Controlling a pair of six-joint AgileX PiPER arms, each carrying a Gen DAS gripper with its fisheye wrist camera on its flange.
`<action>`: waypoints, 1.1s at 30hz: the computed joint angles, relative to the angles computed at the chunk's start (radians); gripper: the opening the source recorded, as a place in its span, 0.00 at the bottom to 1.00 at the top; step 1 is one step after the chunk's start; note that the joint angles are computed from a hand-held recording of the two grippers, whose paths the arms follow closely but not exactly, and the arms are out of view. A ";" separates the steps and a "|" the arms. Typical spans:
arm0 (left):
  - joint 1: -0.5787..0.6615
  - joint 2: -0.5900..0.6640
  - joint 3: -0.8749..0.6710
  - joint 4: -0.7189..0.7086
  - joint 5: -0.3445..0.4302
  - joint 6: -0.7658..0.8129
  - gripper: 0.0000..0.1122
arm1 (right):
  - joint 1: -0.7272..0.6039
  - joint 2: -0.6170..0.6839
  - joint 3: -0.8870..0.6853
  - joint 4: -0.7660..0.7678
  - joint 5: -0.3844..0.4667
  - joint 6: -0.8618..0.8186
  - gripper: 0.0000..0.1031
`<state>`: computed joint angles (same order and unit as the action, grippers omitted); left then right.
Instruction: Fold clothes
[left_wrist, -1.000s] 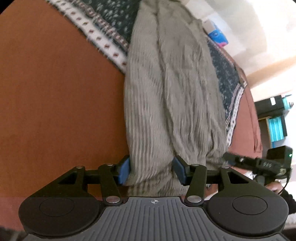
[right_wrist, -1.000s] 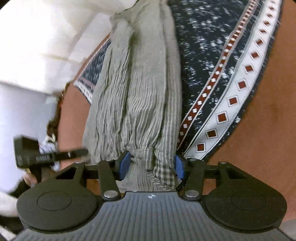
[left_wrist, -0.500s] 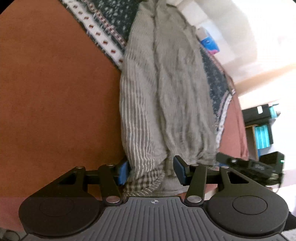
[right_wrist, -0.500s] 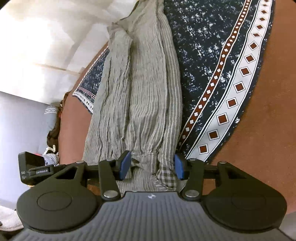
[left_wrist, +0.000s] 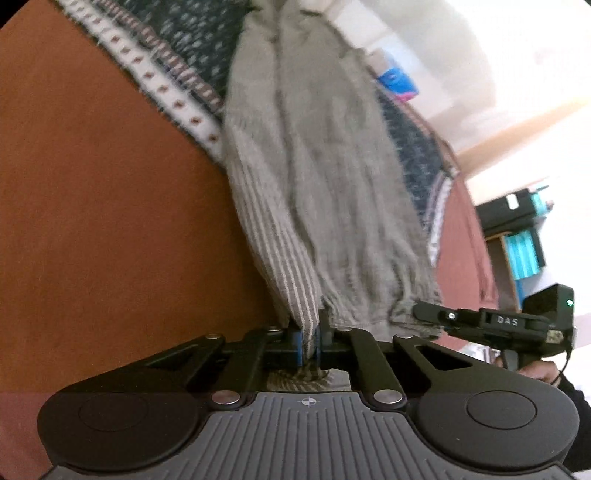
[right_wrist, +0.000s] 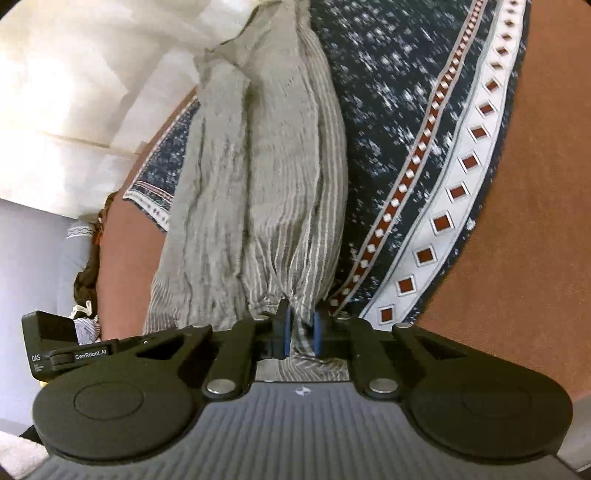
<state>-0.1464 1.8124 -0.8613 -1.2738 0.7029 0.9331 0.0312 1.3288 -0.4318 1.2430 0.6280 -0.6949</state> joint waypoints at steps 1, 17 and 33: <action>0.015 -0.019 0.010 -0.002 0.019 0.008 0.02 | -0.019 -0.011 -0.003 0.002 0.025 0.001 0.12; 0.052 0.127 -0.502 -0.078 -0.004 -0.354 0.02 | -0.279 0.304 -0.465 0.234 0.436 -0.098 0.11; -0.017 0.799 -1.534 0.618 0.095 -1.307 0.44 | -0.203 0.999 -1.207 0.127 0.351 0.257 0.35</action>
